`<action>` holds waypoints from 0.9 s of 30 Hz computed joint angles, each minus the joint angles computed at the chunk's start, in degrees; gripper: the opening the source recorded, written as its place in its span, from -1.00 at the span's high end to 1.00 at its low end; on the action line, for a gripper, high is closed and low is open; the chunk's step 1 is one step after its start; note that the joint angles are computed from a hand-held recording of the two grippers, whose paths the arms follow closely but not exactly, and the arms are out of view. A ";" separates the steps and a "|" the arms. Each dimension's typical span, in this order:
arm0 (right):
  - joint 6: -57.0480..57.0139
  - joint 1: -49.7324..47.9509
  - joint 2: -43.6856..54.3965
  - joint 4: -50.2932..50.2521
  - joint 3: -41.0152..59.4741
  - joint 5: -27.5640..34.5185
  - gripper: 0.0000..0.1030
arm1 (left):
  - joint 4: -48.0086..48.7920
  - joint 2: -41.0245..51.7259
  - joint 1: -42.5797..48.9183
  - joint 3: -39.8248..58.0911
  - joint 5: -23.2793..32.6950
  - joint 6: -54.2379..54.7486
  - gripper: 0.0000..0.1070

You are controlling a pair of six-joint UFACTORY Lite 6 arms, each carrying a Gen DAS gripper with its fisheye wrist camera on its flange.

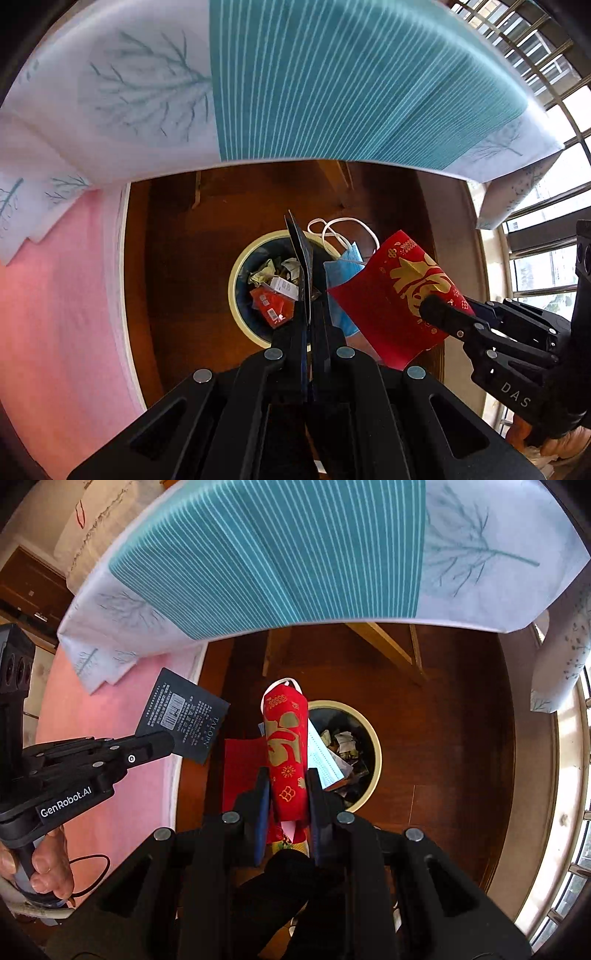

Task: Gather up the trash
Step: 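Carry the card packet and red envelope over the bin and open both tools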

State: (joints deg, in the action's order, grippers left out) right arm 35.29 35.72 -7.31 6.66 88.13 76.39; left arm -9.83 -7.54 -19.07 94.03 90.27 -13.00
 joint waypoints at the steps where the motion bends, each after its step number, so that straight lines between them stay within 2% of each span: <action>1: -0.90 -0.51 -1.21 0.41 -4.70 -2.77 0.70 | 0.12 -1.41 0.07 -5.70 -3.76 0.35 0.97; 6: -4.32 -2.24 -4.00 1.84 -24.11 -16.37 0.70 | 1.31 -3.80 -1.99 -25.84 -18.94 1.07 0.97; 9: -5.62 -3.17 -2.99 2.45 -32.27 -24.13 0.70 | 1.57 -1.80 -3.88 -32.94 -26.80 1.55 0.97; 13: -5.99 -3.30 0.92 2.98 -38.34 -33.33 0.70 | 1.61 1.23 -5.57 -40.08 -35.99 2.98 0.97; 18: -5.97 -3.19 5.43 4.20 -42.36 -41.77 0.66 | 0.35 3.72 -5.63 -45.37 -43.09 5.82 0.97; 20: -5.44 -3.12 7.40 4.40 -42.63 -43.00 0.42 | -0.01 5.20 -5.71 -46.36 -45.05 6.54 0.96; 22: -4.20 -2.59 8.52 3.57 -43.83 -44.65 0.10 | -0.04 5.40 -5.24 -47.77 -46.12 7.39 0.84; 24: -3.41 -2.51 8.89 2.98 -44.33 -45.10 0.01 | 0.42 4.59 -4.13 -49.19 -46.49 8.14 0.43; 27: -1.90 -1.95 8.80 1.94 -45.17 -45.71 -0.02 | 1.06 3.19 -2.99 -50.27 -47.23 8.27 0.04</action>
State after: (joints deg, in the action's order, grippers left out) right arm 33.39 33.77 1.49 8.61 42.96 30.68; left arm -8.77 -4.35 -22.06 43.77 43.05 -4.73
